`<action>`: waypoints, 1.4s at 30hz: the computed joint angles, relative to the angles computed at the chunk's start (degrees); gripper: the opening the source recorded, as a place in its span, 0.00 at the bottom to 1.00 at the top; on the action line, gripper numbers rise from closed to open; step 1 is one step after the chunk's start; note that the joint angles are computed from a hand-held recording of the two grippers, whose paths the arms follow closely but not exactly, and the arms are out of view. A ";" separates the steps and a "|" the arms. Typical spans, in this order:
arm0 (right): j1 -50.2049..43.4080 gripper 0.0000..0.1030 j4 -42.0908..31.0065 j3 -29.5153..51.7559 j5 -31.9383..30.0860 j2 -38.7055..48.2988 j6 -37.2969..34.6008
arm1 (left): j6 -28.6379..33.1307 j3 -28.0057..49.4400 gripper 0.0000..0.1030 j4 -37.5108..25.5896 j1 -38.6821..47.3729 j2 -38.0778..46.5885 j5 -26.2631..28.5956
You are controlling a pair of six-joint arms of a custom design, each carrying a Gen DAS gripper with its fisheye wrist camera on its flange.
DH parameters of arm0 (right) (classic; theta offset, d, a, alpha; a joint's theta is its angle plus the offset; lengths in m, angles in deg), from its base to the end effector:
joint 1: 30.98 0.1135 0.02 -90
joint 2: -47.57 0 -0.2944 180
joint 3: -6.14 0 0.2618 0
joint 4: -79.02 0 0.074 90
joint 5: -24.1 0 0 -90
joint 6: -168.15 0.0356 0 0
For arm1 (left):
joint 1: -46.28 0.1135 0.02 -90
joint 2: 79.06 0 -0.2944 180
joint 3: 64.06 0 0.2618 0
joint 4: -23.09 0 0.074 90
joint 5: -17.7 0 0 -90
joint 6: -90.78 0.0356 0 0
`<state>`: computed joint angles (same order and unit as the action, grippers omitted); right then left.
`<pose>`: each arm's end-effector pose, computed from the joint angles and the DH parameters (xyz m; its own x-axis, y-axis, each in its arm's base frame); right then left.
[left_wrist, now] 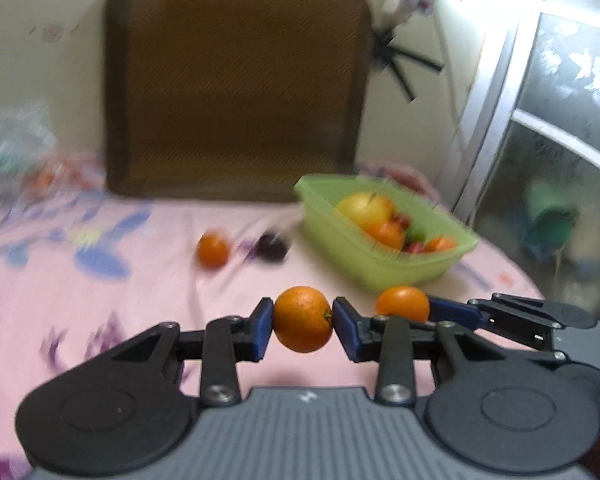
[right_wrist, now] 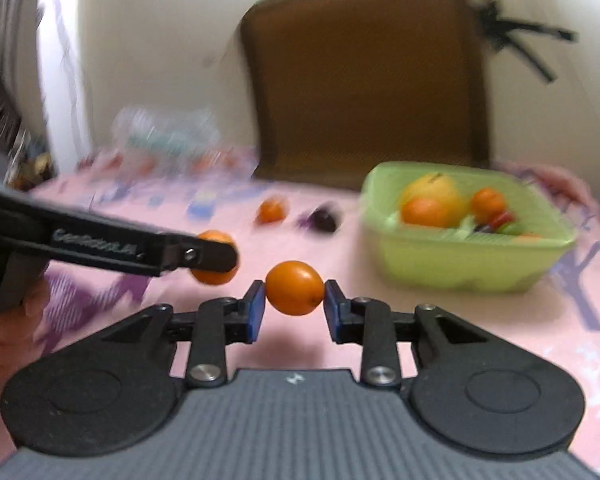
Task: Organize fruits
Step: 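Carry the tomato and mandarin into the basket and open both grippers, then grasp a dark plum with the right gripper while the left gripper grasps an orange tomato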
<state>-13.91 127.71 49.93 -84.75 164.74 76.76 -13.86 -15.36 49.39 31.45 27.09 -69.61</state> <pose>0.3094 0.1070 0.0796 -0.3856 -0.1424 -0.9116 -0.5679 0.8153 0.1129 0.3249 -0.0877 0.1189 -0.5582 -0.1134 -0.8219 0.1586 0.9578 -0.2398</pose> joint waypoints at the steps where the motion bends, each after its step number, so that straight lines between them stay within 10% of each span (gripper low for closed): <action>1: -1.09 0.33 2.63 -0.34 0.19 0.18 1.22 | 0.18 2.07 0.32 -1.42 -0.48 -0.07 0.20; 22: -12.62 0.48 8.98 9.31 3.15 7.16 13.40 | -1.82 37.94 0.40 -20.73 -5.19 17.84 -2.57; 32: -15.95 0.48 9.52 9.95 2.07 8.23 21.34 | -3.29 23.38 0.40 -11.51 -0.67 8.86 -3.39; 42: -11.85 0.48 23.11 5.34 5.79 10.25 16.79 | 3.93 -1.26 0.40 5.43 9.22 5.09 -15.68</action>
